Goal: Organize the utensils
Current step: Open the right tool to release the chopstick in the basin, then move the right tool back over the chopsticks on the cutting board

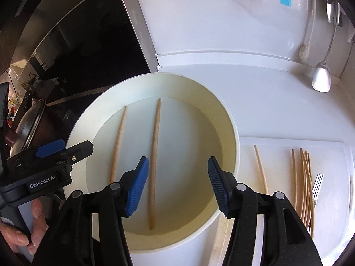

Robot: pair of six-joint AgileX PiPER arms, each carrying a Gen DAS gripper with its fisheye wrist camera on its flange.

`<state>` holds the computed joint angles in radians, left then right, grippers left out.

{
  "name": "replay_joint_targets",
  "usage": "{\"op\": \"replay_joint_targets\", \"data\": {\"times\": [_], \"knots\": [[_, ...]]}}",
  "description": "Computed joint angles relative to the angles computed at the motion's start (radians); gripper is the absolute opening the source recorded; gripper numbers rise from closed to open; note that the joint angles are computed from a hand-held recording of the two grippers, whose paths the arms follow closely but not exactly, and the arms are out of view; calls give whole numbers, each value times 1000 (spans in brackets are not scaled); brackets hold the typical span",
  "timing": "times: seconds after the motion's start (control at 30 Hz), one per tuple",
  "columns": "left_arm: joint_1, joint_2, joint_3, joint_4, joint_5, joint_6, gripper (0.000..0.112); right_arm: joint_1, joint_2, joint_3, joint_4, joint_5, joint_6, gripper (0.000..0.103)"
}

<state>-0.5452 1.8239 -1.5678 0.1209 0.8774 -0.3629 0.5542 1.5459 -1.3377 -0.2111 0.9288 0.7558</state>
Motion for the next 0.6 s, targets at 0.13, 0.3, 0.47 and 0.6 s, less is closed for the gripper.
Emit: {"op": "replay_joint_targets", "data": {"times": [0.13, 0.3, 0.47, 0.6], "knots": [[-22, -41, 24, 47, 25, -36, 88, 33, -71, 53, -50, 32, 87, 57], [-56, -93, 82, 46, -2, -29, 91, 99, -160, 133, -142, 92, 238, 57], [-133, -111, 128, 52, -23, -53, 93, 156, -279, 251, -168, 170, 374, 61], [-217, -118, 155, 43, -35, -87, 94, 186, -397, 353, -176, 246, 465, 61]]}}
